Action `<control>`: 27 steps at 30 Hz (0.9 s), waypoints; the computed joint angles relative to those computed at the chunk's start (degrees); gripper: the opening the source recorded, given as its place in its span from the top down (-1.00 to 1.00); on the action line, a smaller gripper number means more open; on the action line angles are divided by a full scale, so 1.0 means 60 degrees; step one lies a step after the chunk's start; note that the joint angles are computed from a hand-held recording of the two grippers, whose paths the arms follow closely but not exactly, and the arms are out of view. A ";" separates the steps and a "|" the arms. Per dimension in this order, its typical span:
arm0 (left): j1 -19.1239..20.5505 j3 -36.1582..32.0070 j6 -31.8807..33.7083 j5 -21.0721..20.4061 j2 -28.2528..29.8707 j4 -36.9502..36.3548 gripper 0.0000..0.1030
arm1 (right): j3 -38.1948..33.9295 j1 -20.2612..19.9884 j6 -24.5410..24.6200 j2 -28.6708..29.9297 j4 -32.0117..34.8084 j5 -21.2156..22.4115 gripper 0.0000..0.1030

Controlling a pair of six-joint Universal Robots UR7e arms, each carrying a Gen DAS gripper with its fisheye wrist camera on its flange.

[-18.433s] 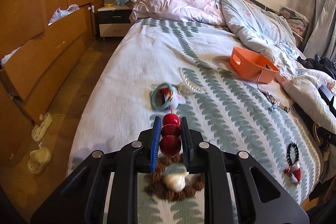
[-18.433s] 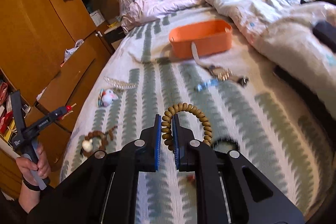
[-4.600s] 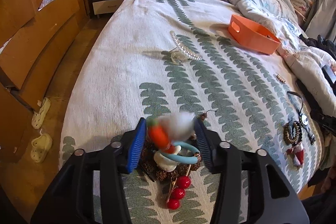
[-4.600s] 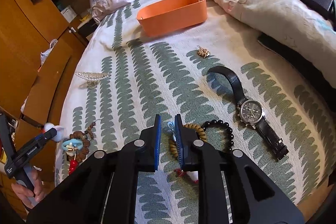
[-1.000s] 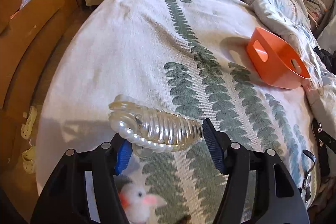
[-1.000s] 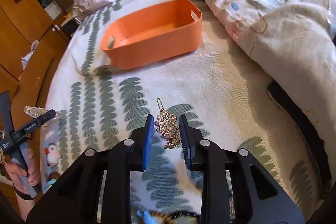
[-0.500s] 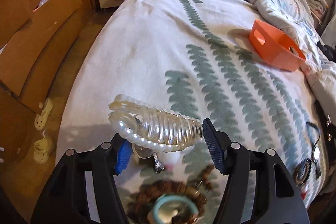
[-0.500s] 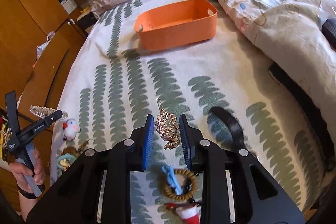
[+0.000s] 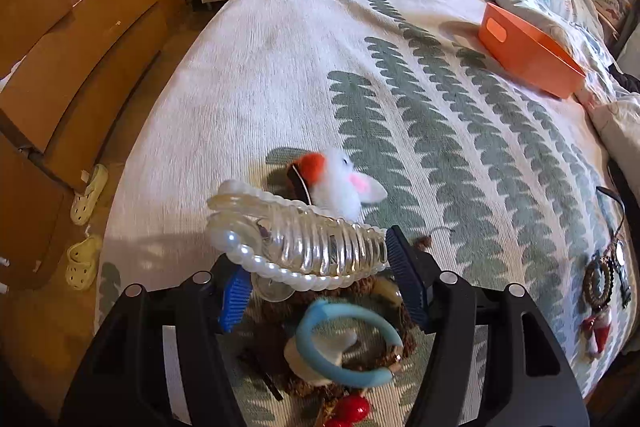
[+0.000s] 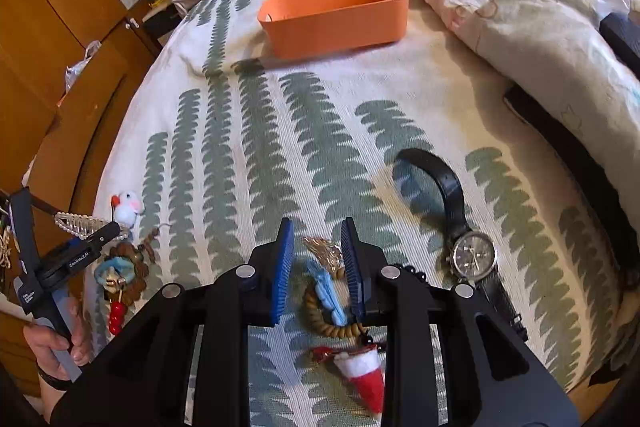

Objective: Organize jewelry
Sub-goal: 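Carry the claw clip to the brown bracelet while the right tool carries the pendant to the coil bracelet, then release the claw clip onto the brown bracelet while the right tool releases the pendant by the coil bracelet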

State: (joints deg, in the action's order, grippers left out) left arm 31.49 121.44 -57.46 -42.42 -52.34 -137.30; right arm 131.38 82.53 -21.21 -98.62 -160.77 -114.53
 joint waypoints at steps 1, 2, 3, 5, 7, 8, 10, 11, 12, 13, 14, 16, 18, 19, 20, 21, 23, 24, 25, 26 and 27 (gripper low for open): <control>-0.0069 0.0021 -0.0033 0.0025 0.0026 0.0021 -0.20 | 0.0038 -0.0008 0.0000 -0.0007 -0.0047 -0.0015 0.49; -0.0125 0.0035 -0.0047 0.0080 0.0053 0.0046 -0.21 | 0.0061 -0.0022 -0.0004 -0.0008 -0.0077 -0.0024 0.49; -0.0170 0.0037 -0.0069 0.0133 0.0077 0.0082 -0.21 | 0.0088 -0.0038 -0.0011 -0.0002 -0.0141 -0.0044 0.49; -0.0333 0.0048 -0.0166 0.0330 0.0100 0.0257 -0.21 | 0.0111 -0.0007 -0.0031 0.0042 -0.0256 -0.0149 0.48; -0.0457 0.0097 -0.0267 0.0433 0.0059 0.0343 -0.21 | 0.0190 0.0054 -0.0092 0.0035 -0.0395 -0.0302 0.48; -0.0534 0.0139 -0.0305 0.0449 0.0018 0.0338 -0.21 | 0.0238 0.0059 -0.0099 -0.0016 -0.0418 -0.0284 0.46; -0.0652 0.0219 -0.0331 0.0432 -0.0046 0.0248 -0.21 | 0.0328 0.0089 -0.0120 -0.0118 -0.0469 -0.0251 0.43; -0.0710 0.0251 -0.0361 0.0437 -0.0069 0.0240 -0.21 | 0.0368 0.0103 -0.0137 -0.0163 -0.0502 -0.0240 0.43; -0.0744 0.0257 -0.0384 0.0443 -0.0079 0.0257 -0.21 | 0.0426 0.0126 -0.0158 -0.0221 -0.0547 -0.0225 0.43; -0.0811 0.0281 -0.0401 0.0451 -0.0104 0.0250 -0.21 | 0.0464 0.0140 -0.0168 -0.0264 -0.0560 -0.0207 0.43; -0.0851 0.0297 -0.0394 0.0454 -0.0110 0.0225 -0.21 | 0.0499 0.0156 -0.0168 -0.0299 -0.0570 -0.0184 0.43; -0.0936 0.0318 -0.0406 0.0470 -0.0130 0.0239 -0.21 | 0.0602 0.0179 -0.0203 -0.0411 -0.0629 -0.0136 0.43; -0.0994 0.0312 -0.0465 0.0513 -0.0134 0.0309 -0.21 | 0.0703 0.0224 -0.0235 -0.0483 -0.0739 -0.0193 0.43; -0.1023 0.0329 -0.0514 0.0533 -0.0155 0.0345 -0.23 | 0.0749 0.0238 -0.0243 -0.0516 -0.0778 -0.0205 0.42; -0.1046 0.0356 -0.0546 0.0561 -0.0175 0.0323 -0.31 | 0.0805 0.0244 -0.0255 -0.0562 -0.0824 -0.0203 0.42; -0.1074 0.0383 -0.0590 0.0599 -0.0191 0.0317 -0.35 | 0.0871 0.0252 -0.0274 -0.0619 -0.0876 -0.0185 0.42; -0.1143 0.0441 -0.0779 0.0725 -0.0242 0.0437 -0.41 | 0.0964 0.0260 -0.0313 -0.0703 -0.0948 -0.0162 0.41; -0.1161 0.0452 -0.0833 0.0735 -0.0256 0.0462 -0.43 | 0.1020 0.0250 -0.0334 -0.0752 -0.0987 -0.0144 0.41; -0.1173 0.0505 -0.0878 0.0724 -0.0307 0.0420 -0.47 | 0.1070 0.0221 -0.0344 -0.0808 -0.1006 -0.0100 0.41; -0.1189 0.0544 -0.0902 0.0709 -0.0336 0.0367 -0.48 | 0.1112 0.0193 -0.0341 -0.0867 -0.1001 -0.0043 0.40; -0.1215 0.0591 -0.0945 0.0705 -0.0367 0.0331 -0.48 | 0.1167 0.0156 -0.0340 -0.0942 -0.0997 0.0033 0.39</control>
